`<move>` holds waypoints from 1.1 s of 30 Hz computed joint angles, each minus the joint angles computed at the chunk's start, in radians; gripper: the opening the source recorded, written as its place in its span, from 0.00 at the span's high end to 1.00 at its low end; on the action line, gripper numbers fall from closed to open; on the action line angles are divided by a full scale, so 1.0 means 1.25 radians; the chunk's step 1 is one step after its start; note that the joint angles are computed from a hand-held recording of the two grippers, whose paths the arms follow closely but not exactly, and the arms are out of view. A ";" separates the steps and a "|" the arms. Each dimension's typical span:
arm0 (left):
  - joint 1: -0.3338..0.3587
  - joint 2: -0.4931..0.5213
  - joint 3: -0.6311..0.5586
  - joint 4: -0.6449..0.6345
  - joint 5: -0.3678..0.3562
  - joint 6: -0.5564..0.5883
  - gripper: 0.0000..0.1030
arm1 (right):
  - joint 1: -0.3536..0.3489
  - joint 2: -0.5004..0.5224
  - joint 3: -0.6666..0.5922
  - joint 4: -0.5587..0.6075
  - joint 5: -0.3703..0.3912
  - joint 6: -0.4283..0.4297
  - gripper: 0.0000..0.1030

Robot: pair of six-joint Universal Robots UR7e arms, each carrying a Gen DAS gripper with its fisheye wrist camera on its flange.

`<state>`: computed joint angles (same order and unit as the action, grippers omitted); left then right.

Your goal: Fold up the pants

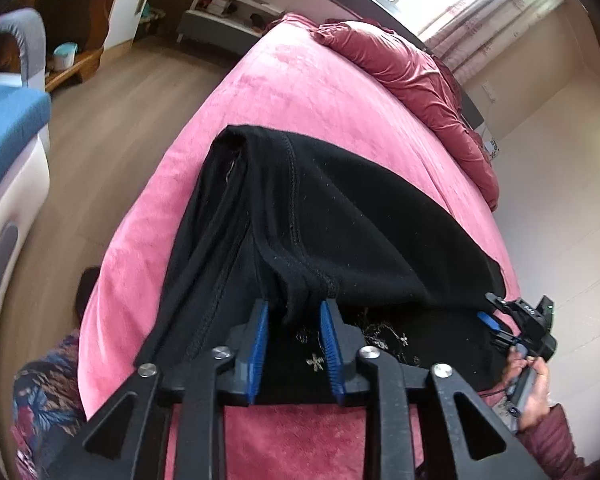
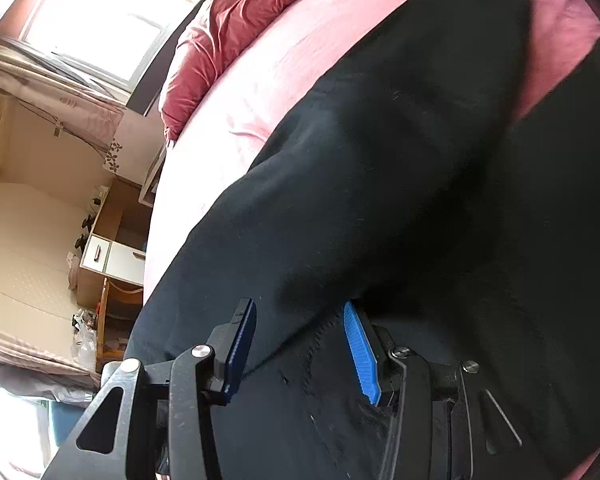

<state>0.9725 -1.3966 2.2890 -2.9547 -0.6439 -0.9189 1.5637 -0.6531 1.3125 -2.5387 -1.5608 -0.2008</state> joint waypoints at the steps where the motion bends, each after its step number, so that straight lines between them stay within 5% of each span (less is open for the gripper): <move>1: 0.000 -0.003 0.005 -0.017 -0.015 -0.001 0.68 | 0.002 0.009 -0.008 -0.001 -0.005 0.004 0.54; 9: 0.013 -0.002 0.027 -0.107 -0.102 -0.043 0.58 | 0.002 0.039 -0.045 0.013 -0.001 0.020 0.54; 15: 0.027 0.019 0.007 -0.099 -0.066 -0.071 0.60 | -0.002 0.034 -0.045 0.016 0.008 0.007 0.58; 19: 0.029 0.027 -0.024 -0.074 -0.035 -0.039 0.86 | -0.012 0.035 -0.057 0.022 0.033 0.035 0.61; 21: 0.033 0.030 -0.037 -0.071 -0.040 -0.017 0.89 | -0.008 0.038 -0.064 0.021 0.021 0.024 0.86; 27: 0.039 0.019 -0.050 -0.077 -0.025 0.009 0.95 | 0.015 0.031 -0.072 0.022 -0.006 -0.015 0.92; 33: 0.019 -0.009 -0.063 -0.162 0.021 0.119 0.96 | 0.038 -0.020 -0.043 -0.002 0.036 -0.066 0.93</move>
<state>0.9960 -1.4080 2.2100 -3.1574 -0.6180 -0.7707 1.6112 -0.6775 1.2582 -2.5418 -1.5159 -0.2833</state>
